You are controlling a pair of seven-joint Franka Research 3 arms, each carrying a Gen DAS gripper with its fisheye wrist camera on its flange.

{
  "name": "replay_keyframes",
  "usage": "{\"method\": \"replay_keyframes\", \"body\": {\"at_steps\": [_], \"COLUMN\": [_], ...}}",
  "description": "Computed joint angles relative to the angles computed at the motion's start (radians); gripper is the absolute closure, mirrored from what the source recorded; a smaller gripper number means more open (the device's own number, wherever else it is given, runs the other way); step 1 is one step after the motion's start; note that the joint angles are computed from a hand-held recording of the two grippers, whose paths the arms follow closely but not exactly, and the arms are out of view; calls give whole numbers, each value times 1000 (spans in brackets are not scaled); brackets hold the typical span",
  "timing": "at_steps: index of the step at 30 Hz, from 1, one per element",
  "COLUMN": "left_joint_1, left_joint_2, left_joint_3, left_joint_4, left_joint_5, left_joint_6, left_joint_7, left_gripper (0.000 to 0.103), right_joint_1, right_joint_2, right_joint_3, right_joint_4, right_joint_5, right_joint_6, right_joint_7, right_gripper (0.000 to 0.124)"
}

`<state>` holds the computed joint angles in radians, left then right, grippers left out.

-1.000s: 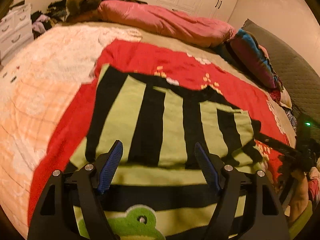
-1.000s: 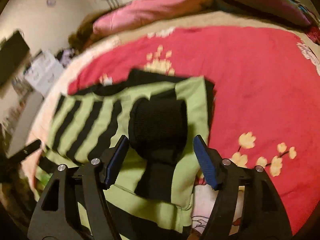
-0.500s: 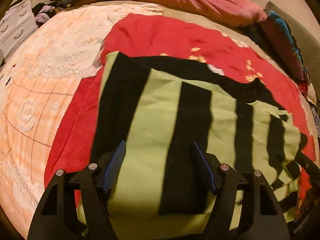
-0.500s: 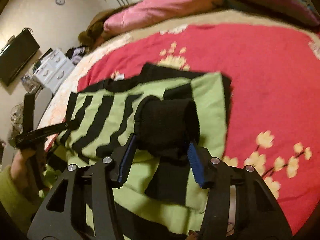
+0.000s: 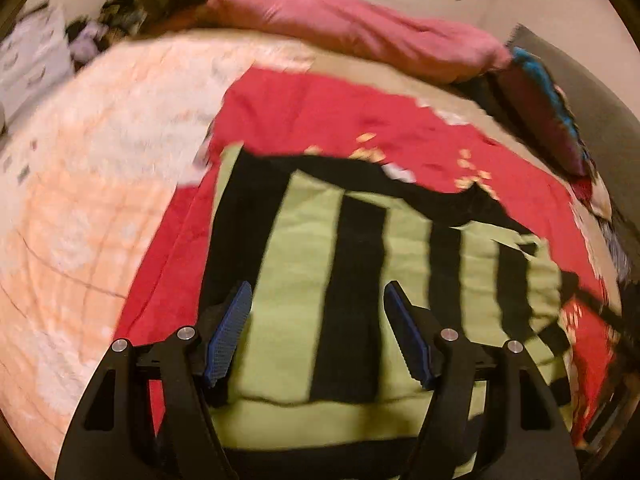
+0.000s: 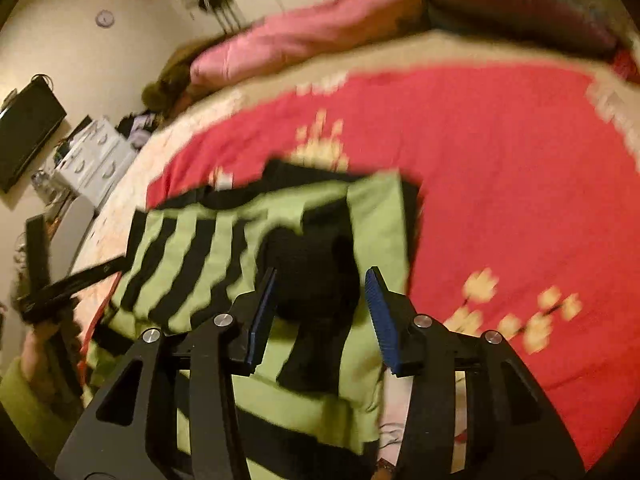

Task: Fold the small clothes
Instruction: 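Grasp the folded black cuff with the right gripper and reposition it, then release the cuff and lift both grippers away from the sweater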

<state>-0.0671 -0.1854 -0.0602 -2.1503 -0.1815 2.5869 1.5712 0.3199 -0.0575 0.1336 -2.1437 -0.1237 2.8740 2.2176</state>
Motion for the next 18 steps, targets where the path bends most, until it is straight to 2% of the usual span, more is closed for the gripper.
{"method": "replay_keyframes", "body": {"at_steps": [2,4,6,7,9,12,15,18], "left_joint_1": [-18,-32,-36,-34,-26,-24,-22,-23], "left_joint_2": [-22,-20,-3,10,35,40,41,40], "left_joint_3": [-8,-13,-26,-34,-46,-45,-36,-31], "left_joint_4": [-13,-9,2,9,20,1,-7,-8], "left_joint_5": [6,12,43,65,110,108,85,48], "left_joint_6": [3,-10,-40,-54,-94,-61,-51,-43], "left_joint_7": [41,68,68,53,13,10,29,43], "left_gripper": [35,33,33,32,32,28,27,27], "right_joint_1": [-33,-30,5,22,49,74,74,77], "right_joint_2": [-7,4,29,49,93,135,121,117], "right_joint_3": [27,34,28,28,21,-8,-24,-34], "right_joint_4": [3,22,39,56,107,150,115,110], "right_joint_5": [-201,-289,-198,-163,-168,-117,-21,-24], "right_joint_6": [44,67,85,66,-24,-156,-116,-108], "right_joint_7": [138,170,50,-1,-10,-1,-14,-1], "right_gripper": [86,86,85,84,81,81,81,77]}}
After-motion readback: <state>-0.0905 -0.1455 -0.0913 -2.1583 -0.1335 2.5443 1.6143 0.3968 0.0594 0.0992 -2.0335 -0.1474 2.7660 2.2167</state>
